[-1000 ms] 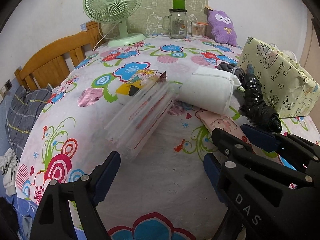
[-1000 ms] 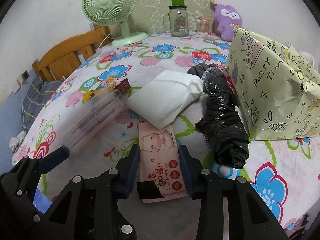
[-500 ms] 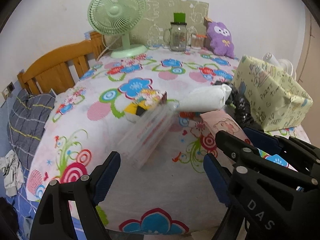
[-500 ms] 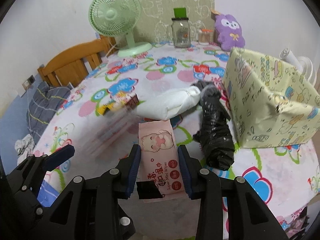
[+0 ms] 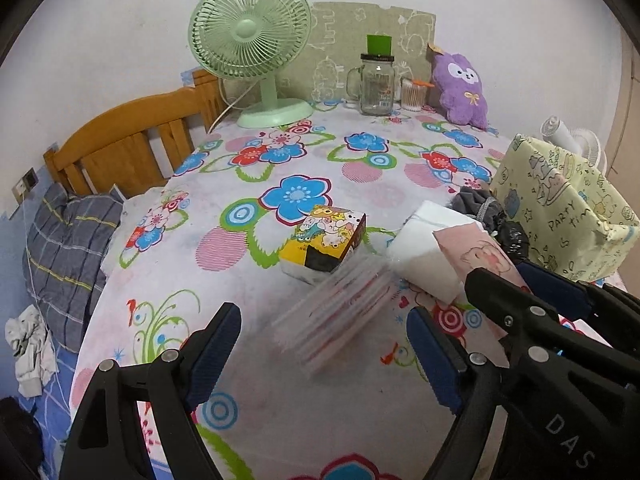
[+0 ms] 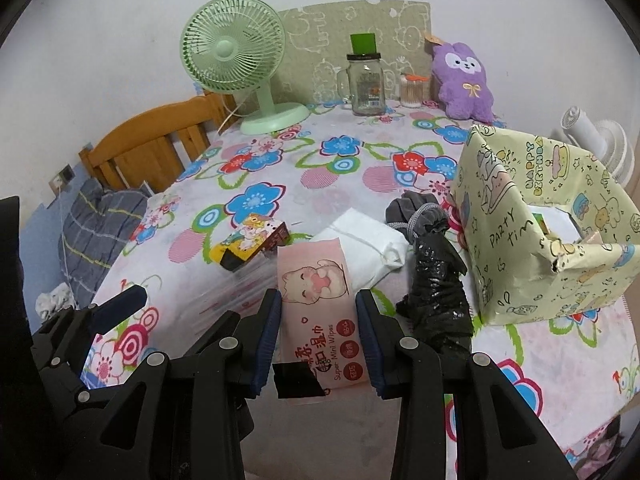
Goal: Organize soft objects
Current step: 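Grasp the clear plastic pack with the left tool while the right tool holds the wipes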
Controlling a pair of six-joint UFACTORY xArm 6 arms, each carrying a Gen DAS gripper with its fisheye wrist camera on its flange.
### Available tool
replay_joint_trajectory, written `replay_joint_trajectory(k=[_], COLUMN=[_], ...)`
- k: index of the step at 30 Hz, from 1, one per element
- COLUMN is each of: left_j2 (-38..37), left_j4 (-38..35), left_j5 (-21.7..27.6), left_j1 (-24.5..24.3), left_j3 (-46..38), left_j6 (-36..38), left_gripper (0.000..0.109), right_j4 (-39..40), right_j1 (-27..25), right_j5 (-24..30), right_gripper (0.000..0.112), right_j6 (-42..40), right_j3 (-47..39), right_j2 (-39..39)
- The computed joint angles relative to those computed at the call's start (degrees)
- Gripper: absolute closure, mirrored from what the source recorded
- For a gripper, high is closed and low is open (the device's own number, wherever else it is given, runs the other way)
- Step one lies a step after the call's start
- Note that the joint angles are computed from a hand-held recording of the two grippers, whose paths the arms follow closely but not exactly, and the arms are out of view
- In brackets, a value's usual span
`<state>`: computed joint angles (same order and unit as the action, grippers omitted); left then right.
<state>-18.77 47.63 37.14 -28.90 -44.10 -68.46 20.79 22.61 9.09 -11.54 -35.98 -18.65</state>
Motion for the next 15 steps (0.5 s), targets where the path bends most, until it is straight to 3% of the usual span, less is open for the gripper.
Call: replay_joint_trajectory(k=[15], left_j2=[7.22], left_j4=[-9.12], left_j5=[-6.05], left_j1=[4.65], left_j3=[-2.15], left_j6=[8.65], left_gripper=[0.025], right_j4=[-5.78], right_j1=[-1.02], right_j5=[1.16], right_gripper=[0.071], right_j6=[5.32], right_j3=[-4.78], right_j2=[7.45])
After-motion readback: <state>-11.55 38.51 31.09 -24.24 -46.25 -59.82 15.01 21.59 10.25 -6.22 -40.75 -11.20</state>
